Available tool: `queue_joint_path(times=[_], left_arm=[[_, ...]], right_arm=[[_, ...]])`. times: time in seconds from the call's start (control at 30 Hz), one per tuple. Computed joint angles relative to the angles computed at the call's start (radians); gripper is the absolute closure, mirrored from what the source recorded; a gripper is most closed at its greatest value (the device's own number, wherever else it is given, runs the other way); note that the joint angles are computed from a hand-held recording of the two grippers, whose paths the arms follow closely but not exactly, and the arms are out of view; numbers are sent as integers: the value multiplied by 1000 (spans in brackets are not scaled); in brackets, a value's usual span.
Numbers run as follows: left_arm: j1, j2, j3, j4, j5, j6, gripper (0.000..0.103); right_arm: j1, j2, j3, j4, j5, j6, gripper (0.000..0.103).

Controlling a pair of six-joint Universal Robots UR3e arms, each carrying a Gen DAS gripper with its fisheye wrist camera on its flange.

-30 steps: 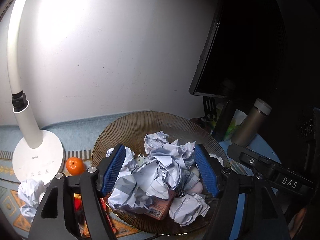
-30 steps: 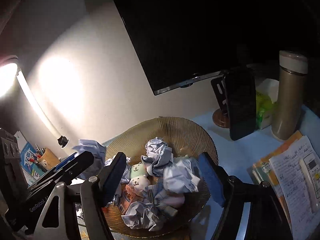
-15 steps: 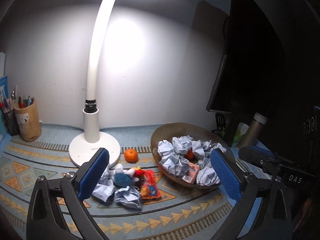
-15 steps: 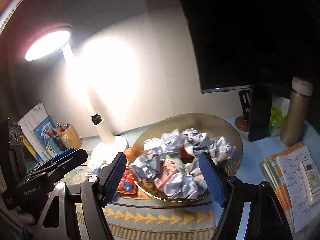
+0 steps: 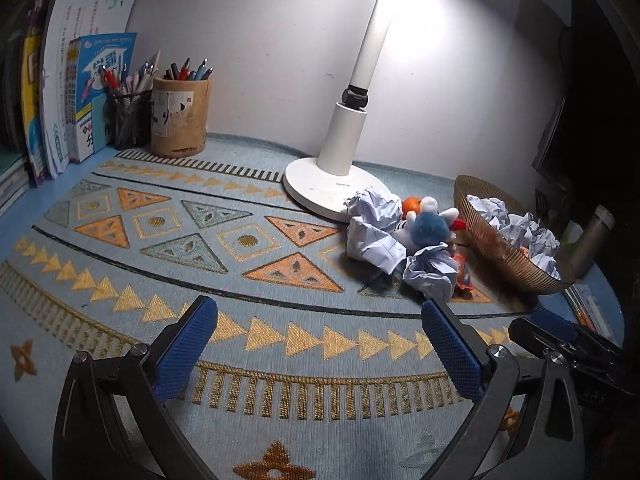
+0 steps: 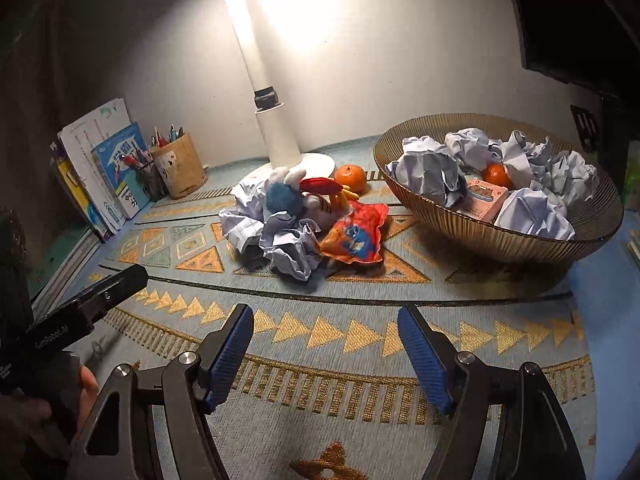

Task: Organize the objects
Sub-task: 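Move both open grippers back toward the plush toys and paper balls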

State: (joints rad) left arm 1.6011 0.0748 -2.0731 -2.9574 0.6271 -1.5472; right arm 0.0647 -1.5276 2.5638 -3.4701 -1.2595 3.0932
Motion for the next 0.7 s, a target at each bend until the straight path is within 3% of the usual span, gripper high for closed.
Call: queue_joint_path(times=[0.03,0.1,0.17,0.27,0.4,0.57,0.63,0.7], left_arm=[[18,20,17,-36,4,28,1],[162,4,125,-272,137,242,1],[204,-2,168,-328,173,301,1],[131,24,124,-235,118,215,1],[141,35,142,-252,127,227,1],[123,70,153,-216,110,171,1],[105,133,165,-134,94,36,1],[122,98,183,-166,101,94,1]], right_arm=[[6,14,-7,-11,-15,4,29],[-13,20,-29,54,-5,12,29],[-43,5,-21,72,23,16,29],[-61,-4,-13,78,46,11,29],[-49,3,-27,96,37,8,29],[-31,13,-40,98,18,9,29],[-4,14,-46,84,-29,27,29],[42,5,-72,93,-104,57,29]])
